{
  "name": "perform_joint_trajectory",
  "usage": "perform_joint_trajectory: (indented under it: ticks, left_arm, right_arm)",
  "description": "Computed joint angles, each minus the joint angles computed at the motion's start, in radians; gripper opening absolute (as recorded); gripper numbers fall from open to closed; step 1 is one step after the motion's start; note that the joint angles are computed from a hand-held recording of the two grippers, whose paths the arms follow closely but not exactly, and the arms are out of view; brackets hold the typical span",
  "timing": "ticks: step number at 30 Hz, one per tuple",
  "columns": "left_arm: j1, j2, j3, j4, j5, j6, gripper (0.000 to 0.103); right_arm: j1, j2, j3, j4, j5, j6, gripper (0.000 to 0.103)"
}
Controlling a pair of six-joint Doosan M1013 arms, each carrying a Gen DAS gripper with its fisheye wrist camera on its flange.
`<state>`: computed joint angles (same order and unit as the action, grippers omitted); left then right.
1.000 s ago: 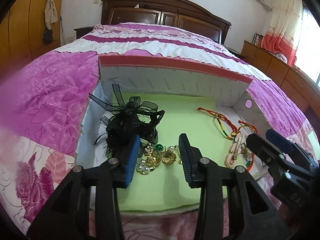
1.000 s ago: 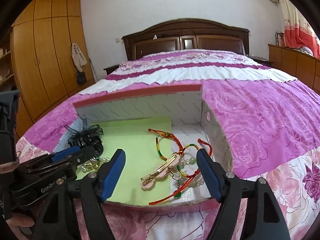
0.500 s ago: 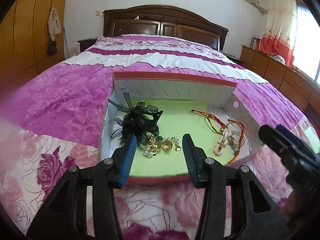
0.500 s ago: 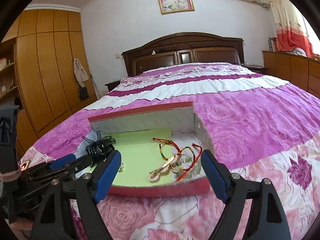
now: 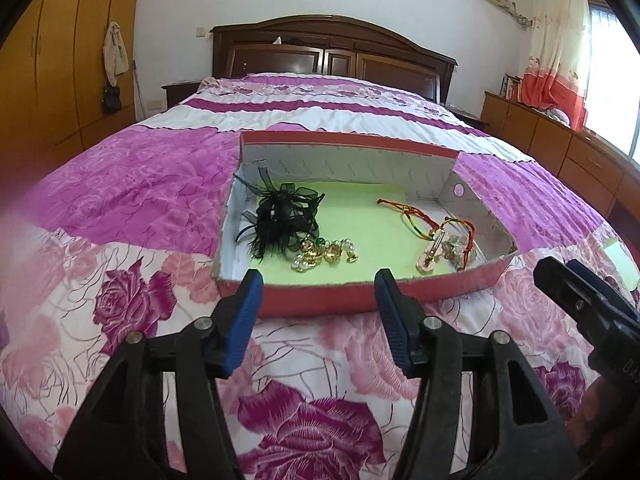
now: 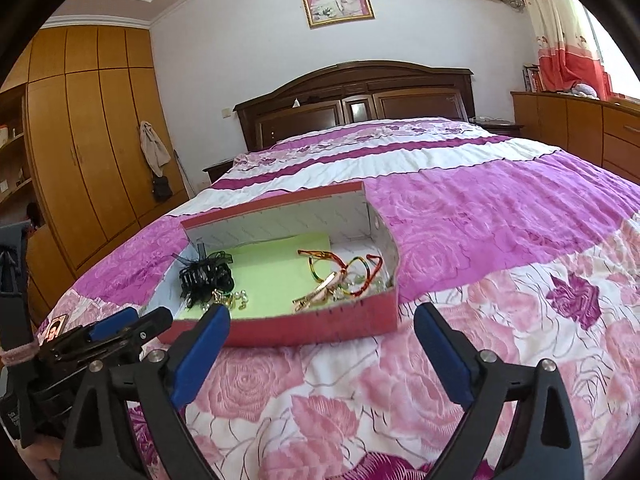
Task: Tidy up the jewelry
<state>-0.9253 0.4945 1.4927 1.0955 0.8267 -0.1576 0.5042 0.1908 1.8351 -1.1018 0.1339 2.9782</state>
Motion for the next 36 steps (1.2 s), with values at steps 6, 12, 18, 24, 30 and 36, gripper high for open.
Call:
perform_joint_trajectory:
  ticks: [6, 12, 18, 24, 30, 36]
  left_arm:
    - [-0.012, 0.002, 0.008, 0.015, 0.048, -0.053, 0.058]
    - [-0.019, 0.016, -0.002, -0.007, 0.082, -0.025, 0.062]
    - [-0.026, 0.033, -0.019, -0.019, 0.115, 0.02, 0.063]
    - [-0.03, 0.042, -0.028, -0.029, 0.133, 0.051, 0.063]
    - [-0.032, 0.044, -0.029, -0.027, 0.135, 0.054, 0.063]
    - [-0.033, 0.044, -0.028, -0.026, 0.133, 0.052, 0.063]
  right_arm:
    - [0.014, -0.004, 0.027, -0.256, 0.021, 0.242, 0.096]
    - [0.018, 0.002, 0.04, -0.336, 0.038, 0.325, 0.098]
    - [0.018, 0.009, 0.044, -0.311, 0.044, 0.303, 0.098]
    - [0.022, 0.011, 0.044, -0.303, 0.051, 0.29, 0.098]
    - [0.022, 0.014, 0.044, -0.278, 0.052, 0.271, 0.098]
    - [0.022, 0.014, 0.044, -0.285, 0.052, 0.276, 0.098]
